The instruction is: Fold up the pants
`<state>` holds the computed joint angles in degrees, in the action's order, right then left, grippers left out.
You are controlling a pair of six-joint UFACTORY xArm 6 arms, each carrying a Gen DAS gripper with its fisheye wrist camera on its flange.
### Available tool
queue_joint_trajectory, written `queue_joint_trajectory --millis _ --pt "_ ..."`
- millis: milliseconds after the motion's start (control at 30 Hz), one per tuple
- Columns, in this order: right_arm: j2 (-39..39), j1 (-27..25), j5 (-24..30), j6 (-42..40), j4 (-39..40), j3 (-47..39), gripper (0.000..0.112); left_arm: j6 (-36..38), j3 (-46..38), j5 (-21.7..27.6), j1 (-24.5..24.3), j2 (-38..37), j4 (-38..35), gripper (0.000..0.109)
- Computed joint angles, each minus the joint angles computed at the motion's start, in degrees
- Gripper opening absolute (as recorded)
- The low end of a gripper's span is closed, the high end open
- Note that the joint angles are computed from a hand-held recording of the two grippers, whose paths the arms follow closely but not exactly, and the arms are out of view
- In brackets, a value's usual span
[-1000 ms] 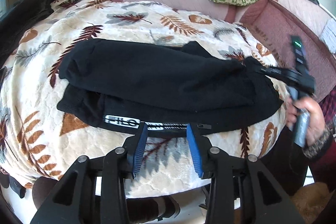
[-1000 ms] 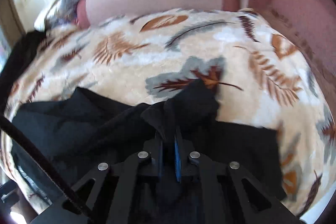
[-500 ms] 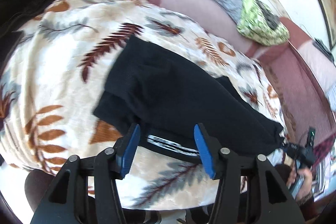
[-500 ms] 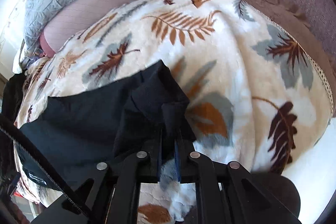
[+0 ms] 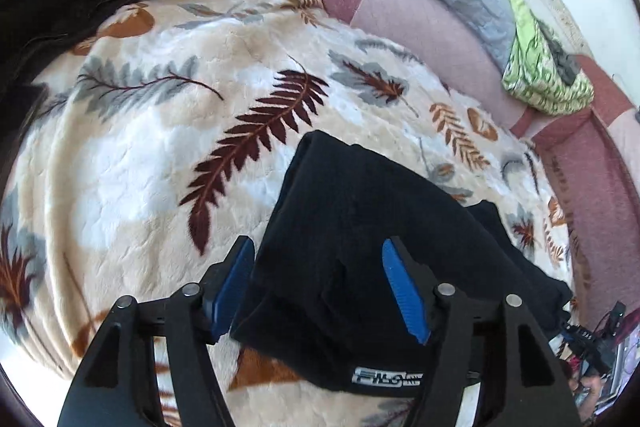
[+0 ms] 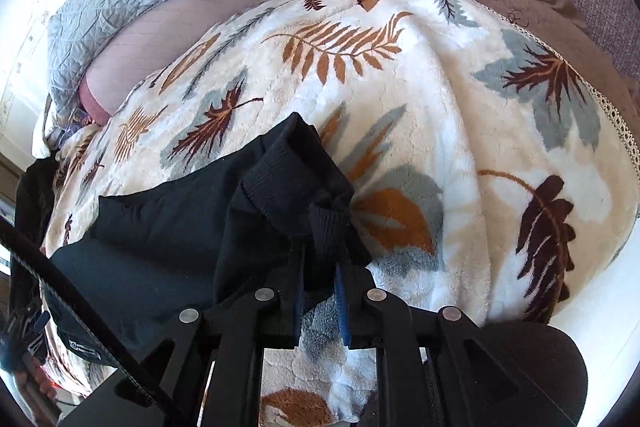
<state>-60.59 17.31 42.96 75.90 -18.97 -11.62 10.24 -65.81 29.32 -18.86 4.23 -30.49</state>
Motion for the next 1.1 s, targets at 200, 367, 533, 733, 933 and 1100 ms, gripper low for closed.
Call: queue_joint_trajectory --millis 200,367,533,733,933,1100 --pt "1.36 -0.21 -1.39 -1.8 -1.49 -0.82 0.014 -4.34 -1.78 6.04 -1.19 -1.18 8.63 0.017" --pt "-0.24 -0.52 -2.49 -3.53 -2.29 -0.96 0.01 -5.2 -2.37 12.74 0.23 -4.75 6.79 0.017" --pt "-4.1 -2.74 -2.52 -6.47 2.81 1.9 0.01 -9.56 -2.36 16.1 1.55 -5.16 10.73 0.017" --pt "-4.38 -3.62 -2.5 -5.75 5.18 3.25 0.016 -16.46 -3.96 19.78 1.35 -0.47 18.82 0.039" --pt "-15.18 -0.76 10.97 9.67 -6.69 2.37 0.047 -15.14 1.25 12.15 1.28 -5.47 17.61 0.052" --pt "-7.72 -2.5 4.25 2.8 -8.4 -1.66 0.047 -25.73 4.54 7.44 1.08 -9.44 28.13 0.052"
